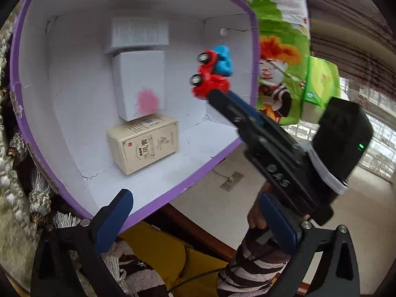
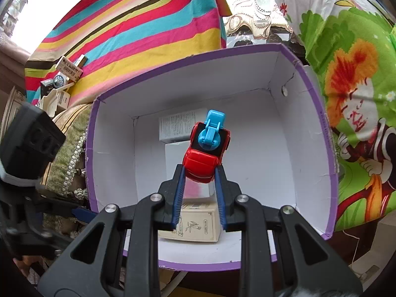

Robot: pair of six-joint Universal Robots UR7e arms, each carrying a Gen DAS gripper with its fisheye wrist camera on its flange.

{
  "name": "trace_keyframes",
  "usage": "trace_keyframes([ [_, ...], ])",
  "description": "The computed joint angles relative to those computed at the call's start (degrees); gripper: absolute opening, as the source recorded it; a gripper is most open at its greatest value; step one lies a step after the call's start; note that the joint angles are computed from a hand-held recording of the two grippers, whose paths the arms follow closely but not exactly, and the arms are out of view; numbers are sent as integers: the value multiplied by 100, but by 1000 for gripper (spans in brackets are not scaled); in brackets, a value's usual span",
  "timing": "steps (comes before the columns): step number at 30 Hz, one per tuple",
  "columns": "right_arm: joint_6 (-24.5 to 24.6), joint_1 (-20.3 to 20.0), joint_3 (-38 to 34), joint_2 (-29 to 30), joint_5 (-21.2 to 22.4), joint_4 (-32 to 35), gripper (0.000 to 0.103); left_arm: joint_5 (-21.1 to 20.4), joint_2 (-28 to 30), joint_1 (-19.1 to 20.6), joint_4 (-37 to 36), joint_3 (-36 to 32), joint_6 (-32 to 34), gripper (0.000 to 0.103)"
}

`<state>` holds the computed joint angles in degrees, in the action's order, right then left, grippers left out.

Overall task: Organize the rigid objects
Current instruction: 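Carry the toy car into the storage box while the left places a cream printed box there, then grasp the white plastic tray with the right gripper while the left grasps a grey box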

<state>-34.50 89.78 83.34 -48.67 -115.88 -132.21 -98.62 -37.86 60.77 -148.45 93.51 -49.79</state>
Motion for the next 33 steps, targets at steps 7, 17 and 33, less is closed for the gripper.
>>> trace_keyframes([
  [7,21,-16,142,116,-108,156,28,-1,-651,-99,-1393,848,616,103],
  [17,-199,30,162,372,-399,-7,29,1829,-1899,-364,-2544,2259,1422,103],
  [33,414,170,637,-164,427,-479,62,4089,-3469,-750,-3278,4009,2116,103],
])
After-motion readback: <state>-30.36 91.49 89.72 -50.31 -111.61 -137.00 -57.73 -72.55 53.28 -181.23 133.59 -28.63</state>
